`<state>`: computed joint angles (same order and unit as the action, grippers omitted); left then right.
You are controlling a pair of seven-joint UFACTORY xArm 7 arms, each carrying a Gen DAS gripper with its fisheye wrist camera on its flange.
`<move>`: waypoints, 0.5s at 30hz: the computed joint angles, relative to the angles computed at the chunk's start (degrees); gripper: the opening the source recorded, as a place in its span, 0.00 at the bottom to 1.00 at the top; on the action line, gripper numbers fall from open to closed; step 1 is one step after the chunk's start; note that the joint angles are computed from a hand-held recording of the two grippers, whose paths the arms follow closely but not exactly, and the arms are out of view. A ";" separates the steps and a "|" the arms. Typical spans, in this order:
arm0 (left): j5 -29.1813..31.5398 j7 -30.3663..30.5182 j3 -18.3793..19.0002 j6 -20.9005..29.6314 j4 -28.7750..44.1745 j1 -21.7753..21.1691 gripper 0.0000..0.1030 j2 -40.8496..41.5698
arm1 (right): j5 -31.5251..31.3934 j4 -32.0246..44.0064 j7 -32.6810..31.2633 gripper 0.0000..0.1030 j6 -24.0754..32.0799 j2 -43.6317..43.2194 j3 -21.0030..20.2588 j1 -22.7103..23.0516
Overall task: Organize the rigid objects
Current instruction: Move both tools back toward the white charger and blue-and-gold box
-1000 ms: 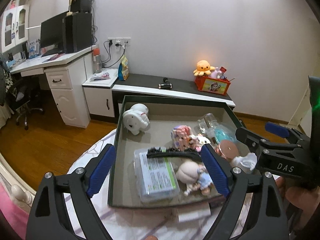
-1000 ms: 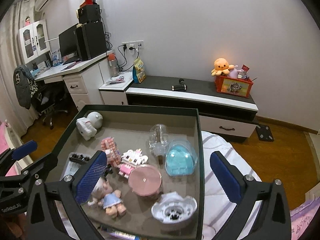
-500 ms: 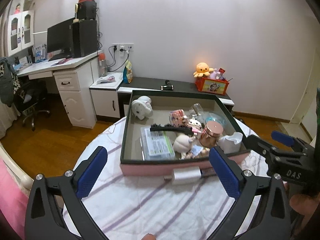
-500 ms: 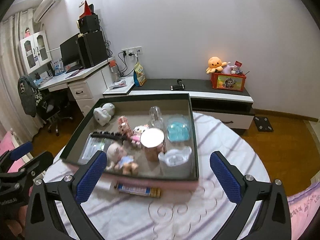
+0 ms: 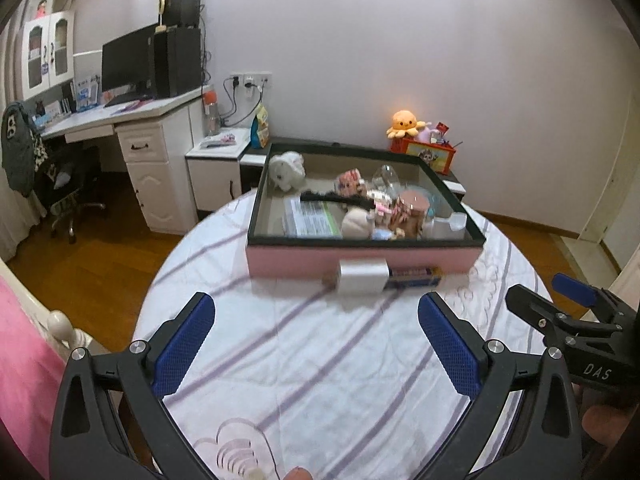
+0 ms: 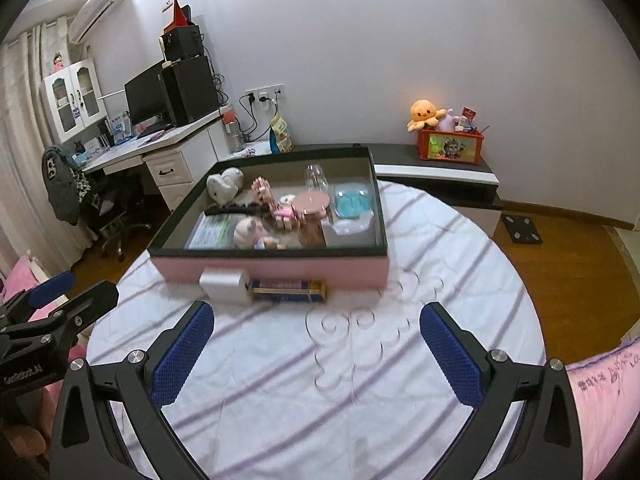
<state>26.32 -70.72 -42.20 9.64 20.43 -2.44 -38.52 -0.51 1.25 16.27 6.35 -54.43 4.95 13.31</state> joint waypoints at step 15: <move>0.90 -2.23 -1.93 -1.83 -0.21 1.51 1.00 3.64 | -0.22 -1.34 0.36 1.00 -0.12 1.64 -0.22 -0.19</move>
